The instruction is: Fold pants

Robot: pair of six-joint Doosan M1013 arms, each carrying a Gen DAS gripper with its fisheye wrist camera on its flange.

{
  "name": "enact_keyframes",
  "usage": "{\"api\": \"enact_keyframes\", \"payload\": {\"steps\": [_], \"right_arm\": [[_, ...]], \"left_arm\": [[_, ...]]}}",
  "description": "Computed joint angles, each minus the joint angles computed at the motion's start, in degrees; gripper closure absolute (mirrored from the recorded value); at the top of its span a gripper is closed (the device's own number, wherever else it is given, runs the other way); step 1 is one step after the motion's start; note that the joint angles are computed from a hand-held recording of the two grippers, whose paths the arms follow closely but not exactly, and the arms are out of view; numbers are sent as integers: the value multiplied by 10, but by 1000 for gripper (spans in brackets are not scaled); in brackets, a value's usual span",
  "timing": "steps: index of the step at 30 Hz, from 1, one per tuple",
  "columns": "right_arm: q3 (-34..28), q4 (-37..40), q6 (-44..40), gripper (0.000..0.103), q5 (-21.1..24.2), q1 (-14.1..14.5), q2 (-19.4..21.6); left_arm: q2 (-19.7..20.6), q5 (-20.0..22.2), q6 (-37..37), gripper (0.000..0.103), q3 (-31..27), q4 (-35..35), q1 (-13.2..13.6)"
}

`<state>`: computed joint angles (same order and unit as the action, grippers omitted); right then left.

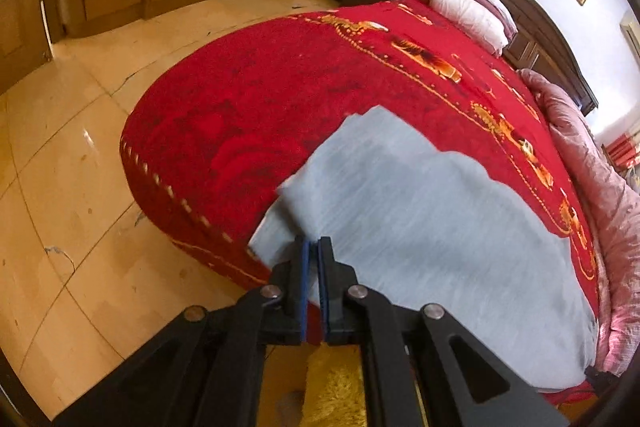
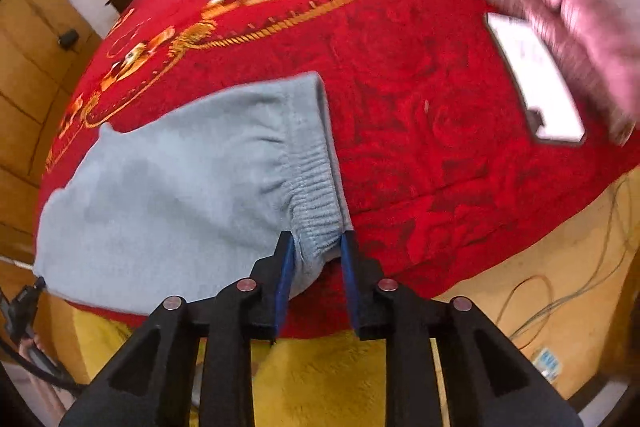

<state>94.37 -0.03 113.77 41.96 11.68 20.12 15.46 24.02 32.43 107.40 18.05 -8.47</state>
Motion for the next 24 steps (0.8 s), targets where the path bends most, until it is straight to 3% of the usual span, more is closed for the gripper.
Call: {"api": "enact_keyframes", "payload": {"steps": [3,5,9,13,18,19,21,23,24], "right_arm": [[-11,-108,30,75,10,28,-10],[-20,-137,18,70,10,43,-11],[-39,-62,-84,66,3,58,1],[-56,7,-154,66,5,73,31],[-58,27,-135,63,-2,84,63],[-51,9,-114,60,-18,89,64],[-19,-12,-89,41,-88,96,54],[4,13,-97,36,-133,96,47],[5,3,-90,35,-135,97,47]], "left_arm": [[-5,-16,13,99,7,-27,3],[-8,-33,31,95,11,-50,5],[-16,-52,16,86,14,-30,1],[-12,-50,11,64,9,-28,-2],[4,-32,43,61,-1,-77,-2],[5,-32,34,60,-2,-63,-4],[8,-30,1,58,-2,-25,-10],[11,-31,-31,57,-2,-2,-12],[12,-37,-55,56,-1,18,-14]]}}
